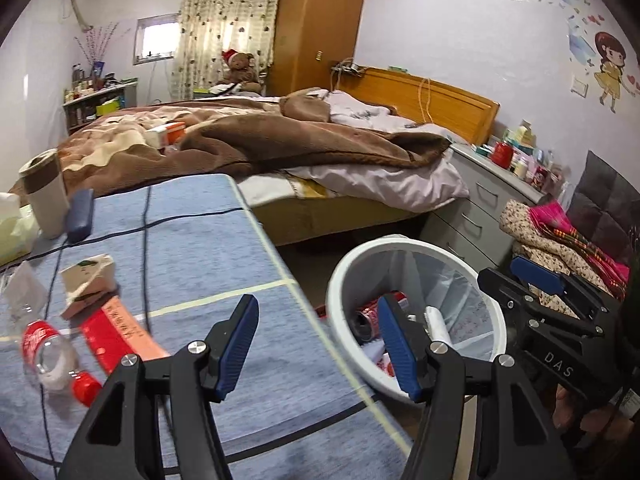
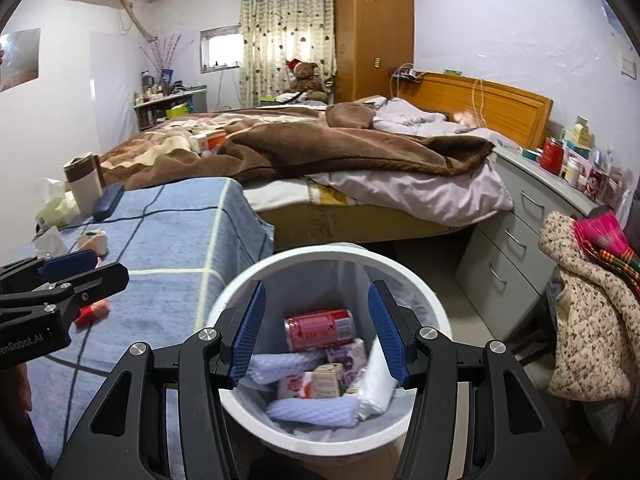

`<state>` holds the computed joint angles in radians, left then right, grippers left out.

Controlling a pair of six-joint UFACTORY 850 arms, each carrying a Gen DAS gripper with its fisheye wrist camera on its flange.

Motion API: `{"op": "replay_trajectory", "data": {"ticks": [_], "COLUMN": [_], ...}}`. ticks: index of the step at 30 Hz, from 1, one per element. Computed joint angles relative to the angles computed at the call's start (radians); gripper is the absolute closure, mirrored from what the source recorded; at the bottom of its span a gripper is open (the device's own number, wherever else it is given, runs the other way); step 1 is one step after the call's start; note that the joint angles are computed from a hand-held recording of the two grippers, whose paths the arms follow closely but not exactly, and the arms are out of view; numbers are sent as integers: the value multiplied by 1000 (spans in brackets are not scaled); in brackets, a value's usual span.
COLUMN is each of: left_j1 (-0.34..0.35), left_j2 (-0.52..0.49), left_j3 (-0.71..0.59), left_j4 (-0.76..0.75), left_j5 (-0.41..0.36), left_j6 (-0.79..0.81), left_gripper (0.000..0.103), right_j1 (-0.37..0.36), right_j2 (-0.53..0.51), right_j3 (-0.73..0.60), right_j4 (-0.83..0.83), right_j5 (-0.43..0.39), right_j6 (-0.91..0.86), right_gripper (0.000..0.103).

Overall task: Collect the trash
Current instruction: 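Move both tools back over the remaining trash on the bed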

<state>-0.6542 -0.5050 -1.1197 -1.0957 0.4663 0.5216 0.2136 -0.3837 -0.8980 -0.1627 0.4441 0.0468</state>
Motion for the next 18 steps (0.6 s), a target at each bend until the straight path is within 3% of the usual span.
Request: {"op": "replay_trajectory", "data": {"ticks": [18], "left_j1": [63], "left_j2": [156], "left_j3": [237], "left_j4": [-141], "left_j5": [121], "left_j6": [-30], "left_gripper": [34], "right_j1": [94], "right_j2": [-46], "right_j3": [-44], "right_j4": [-211], "right_j5": [-6], "right_j6": [166], "right_gripper": [40]}}
